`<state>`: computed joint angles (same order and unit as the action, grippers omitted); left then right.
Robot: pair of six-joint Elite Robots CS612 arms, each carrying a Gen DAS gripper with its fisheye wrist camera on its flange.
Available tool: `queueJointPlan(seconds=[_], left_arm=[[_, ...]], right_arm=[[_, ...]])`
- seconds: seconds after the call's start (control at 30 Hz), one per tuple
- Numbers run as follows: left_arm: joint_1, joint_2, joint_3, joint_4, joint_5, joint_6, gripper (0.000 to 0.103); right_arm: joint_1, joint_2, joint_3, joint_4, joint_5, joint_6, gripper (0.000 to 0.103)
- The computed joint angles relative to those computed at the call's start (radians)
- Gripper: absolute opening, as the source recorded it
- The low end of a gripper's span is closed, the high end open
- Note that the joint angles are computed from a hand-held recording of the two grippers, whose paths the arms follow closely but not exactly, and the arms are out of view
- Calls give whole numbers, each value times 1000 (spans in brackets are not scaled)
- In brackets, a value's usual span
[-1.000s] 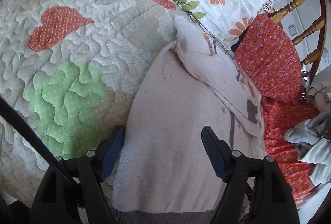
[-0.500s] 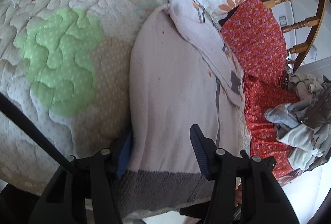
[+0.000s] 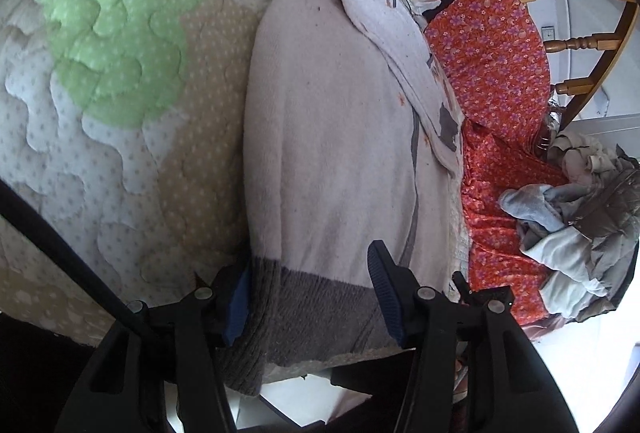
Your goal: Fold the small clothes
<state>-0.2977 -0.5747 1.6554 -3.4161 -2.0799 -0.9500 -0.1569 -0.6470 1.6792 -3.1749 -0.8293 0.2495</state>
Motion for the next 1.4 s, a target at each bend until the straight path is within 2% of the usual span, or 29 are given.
queueJointPlan(seconds=[0.07,0.13,0.2,0.3,0.4,0.5,0.63,0.7,0.73,0.77,0.8,0.83,0.87,0.97,1.03,1.17,1.3,1.4], left_arm=[[0,2,0,-10,-5,-3,52],[-1,3,0,-15,-6,-4,52],[-4,1,7,-19,0,0,51],[-13,-6,19,-12,23,24,50],[-26,-18,27,12,69,70,50],[-36,-23,30,22,106,96,51],[-41,-23,35,8,131,75,52],[-49,-33,44,25,167,70,47],[-58,-47,50,68,210,88,32],[-65,-60,56,109,247,109,15],[-69,-68,60,137,271,123,12],[-66,-67,61,131,263,111,11],[-62,-66,64,124,254,96,9],[-63,-76,81,101,265,65,8],[-70,-89,98,87,287,64,8],[-93,-125,150,38,326,69,7],[-111,-147,192,-13,310,92,7],[-126,-154,215,-10,322,106,7]], right_arm=[[-1,8,0,9,58,-7,65],[-8,26,-12,43,159,5,65],[-5,30,-13,65,187,-16,65],[4,18,-4,93,165,-75,64],[8,15,4,94,155,-83,60],[19,6,18,66,100,-87,58],[37,-12,48,20,15,-103,57],[46,-22,67,-6,-33,-114,56],[53,-27,77,-19,-64,-117,54],[59,-30,82,-29,-93,-113,47],[67,-36,87,-34,-140,-112,33],[75,-41,87,-23,-192,-116,17],[76,-44,83,-6,-212,-123,13],[66,-51,67,55,-194,-134,10],[58,-60,70,47,-182,-138,10],[33,-76,87,46,-103,-129,9],[11,-104,128,69,-60,-173,8],[-1,-116,156,76,-37,-184,8]])
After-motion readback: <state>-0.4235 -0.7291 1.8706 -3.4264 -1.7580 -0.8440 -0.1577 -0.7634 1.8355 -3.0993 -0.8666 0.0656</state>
